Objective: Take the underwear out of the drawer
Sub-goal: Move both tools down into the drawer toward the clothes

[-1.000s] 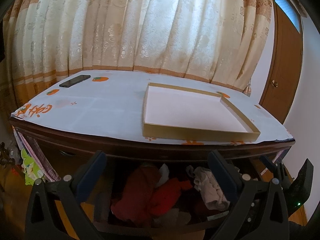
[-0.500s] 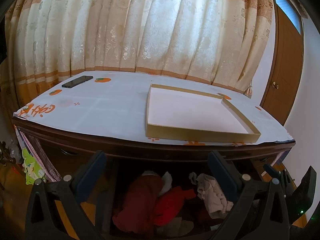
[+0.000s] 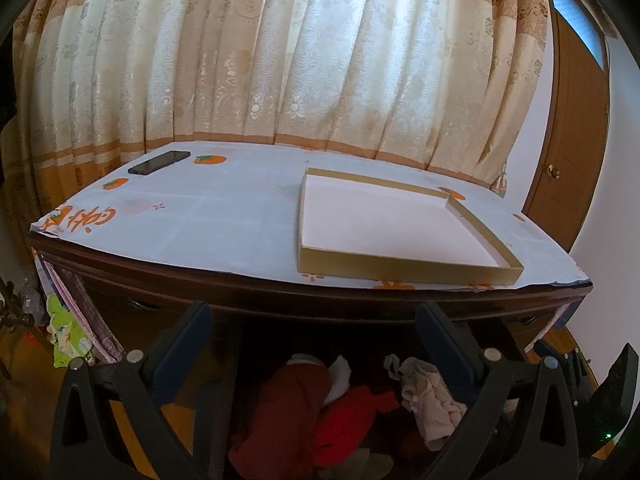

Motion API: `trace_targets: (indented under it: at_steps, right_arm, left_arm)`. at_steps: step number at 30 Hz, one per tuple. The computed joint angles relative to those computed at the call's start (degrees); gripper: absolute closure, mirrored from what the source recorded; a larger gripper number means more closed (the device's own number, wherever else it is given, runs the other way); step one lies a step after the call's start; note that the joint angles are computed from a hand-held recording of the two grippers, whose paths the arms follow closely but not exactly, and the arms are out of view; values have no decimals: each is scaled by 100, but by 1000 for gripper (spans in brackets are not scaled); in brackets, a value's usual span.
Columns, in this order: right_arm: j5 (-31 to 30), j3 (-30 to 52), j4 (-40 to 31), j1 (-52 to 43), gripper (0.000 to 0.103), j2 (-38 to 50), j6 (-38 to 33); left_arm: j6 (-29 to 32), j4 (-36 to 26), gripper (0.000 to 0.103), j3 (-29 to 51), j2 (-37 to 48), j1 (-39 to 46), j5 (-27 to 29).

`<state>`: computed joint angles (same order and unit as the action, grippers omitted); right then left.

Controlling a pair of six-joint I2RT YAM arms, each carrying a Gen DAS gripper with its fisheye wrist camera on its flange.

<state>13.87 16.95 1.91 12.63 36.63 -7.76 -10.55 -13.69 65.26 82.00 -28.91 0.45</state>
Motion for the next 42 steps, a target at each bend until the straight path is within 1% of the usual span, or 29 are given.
trace_targets:
  at_steps: [6,13,18,24,30,34,40,42]
  right_arm:
    - [211,-6,-140,253,0,-77,0]
    - [133,59,-217,195,0,14,26]
    - [78,91,-418,199,0,-66,53]
    - [157,81,-590,336,0,-189,53]
    - [140,134,-640,318,0,-134,37]
    - [234,182,-726,402,0,-86,38]
    - [29,294,-896,263,0,20,107]
    - [-124,376,-991,133,0,87,171]
  left_arm:
    - [9,-27,0,10,-7,4,-4]
    - [13,-31,0,3,-24,4,-16]
    - [42,-40,0,-30,-86,42,17]
    - [109,-140,0,-8,-98,50,0]
    - [139,-208,0,3,-136,67,-17]
    - [196,-259,0,-1,-140,47,-62]
    - [326,-327,0,-94,-137,135,-126]
    - [369,-367,0,-108,-101,176,-106]
